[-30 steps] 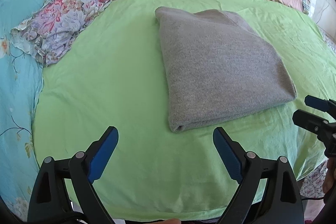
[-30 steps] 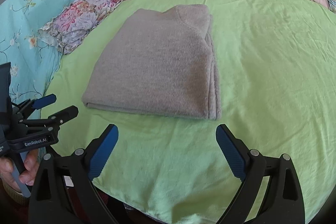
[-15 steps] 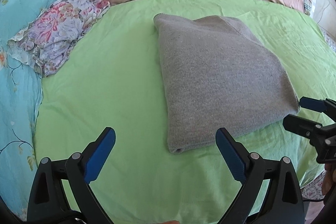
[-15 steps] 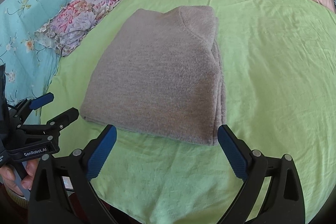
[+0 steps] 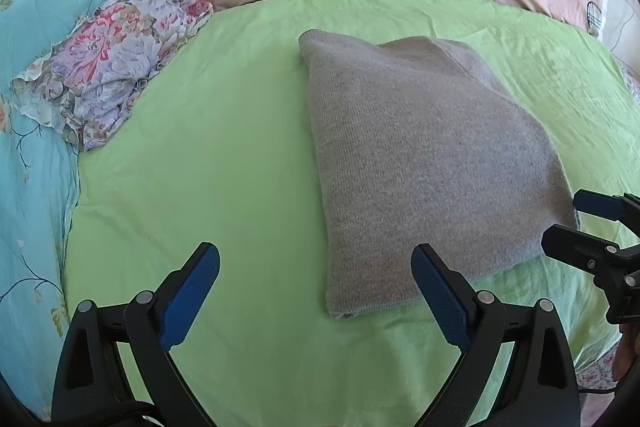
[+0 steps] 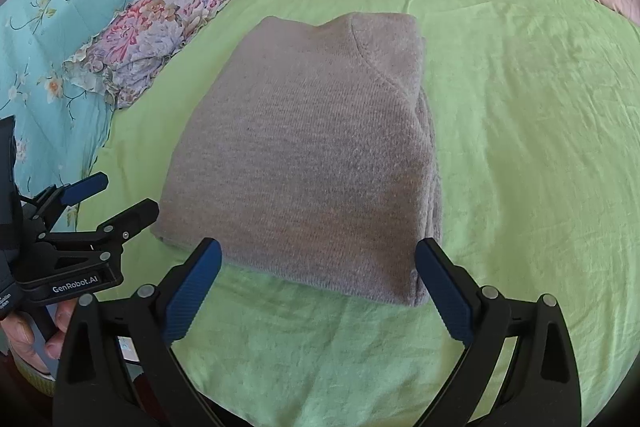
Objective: Fold small clothes
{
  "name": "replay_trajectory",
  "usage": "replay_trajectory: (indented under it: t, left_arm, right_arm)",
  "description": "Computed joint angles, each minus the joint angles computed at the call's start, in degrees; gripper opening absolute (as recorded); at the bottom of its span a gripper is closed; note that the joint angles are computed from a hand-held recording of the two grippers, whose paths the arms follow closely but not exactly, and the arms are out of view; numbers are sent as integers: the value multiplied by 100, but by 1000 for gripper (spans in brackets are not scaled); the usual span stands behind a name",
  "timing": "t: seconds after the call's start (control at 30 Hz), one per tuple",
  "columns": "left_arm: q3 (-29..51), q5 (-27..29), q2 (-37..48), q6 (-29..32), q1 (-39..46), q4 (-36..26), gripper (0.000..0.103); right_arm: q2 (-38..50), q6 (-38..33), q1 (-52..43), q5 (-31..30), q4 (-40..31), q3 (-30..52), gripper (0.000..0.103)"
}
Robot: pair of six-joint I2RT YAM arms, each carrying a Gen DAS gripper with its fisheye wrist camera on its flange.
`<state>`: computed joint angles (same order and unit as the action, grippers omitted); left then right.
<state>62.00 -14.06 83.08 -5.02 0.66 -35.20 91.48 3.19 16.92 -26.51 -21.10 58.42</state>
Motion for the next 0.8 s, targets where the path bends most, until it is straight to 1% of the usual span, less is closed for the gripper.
replay_trajectory:
  t: [0.8]
  left_arm:
    - [6, -25, -18, -43, -139, 17, 97]
  right_arm:
    - [80, 34, 59, -56, -46, 158, 98]
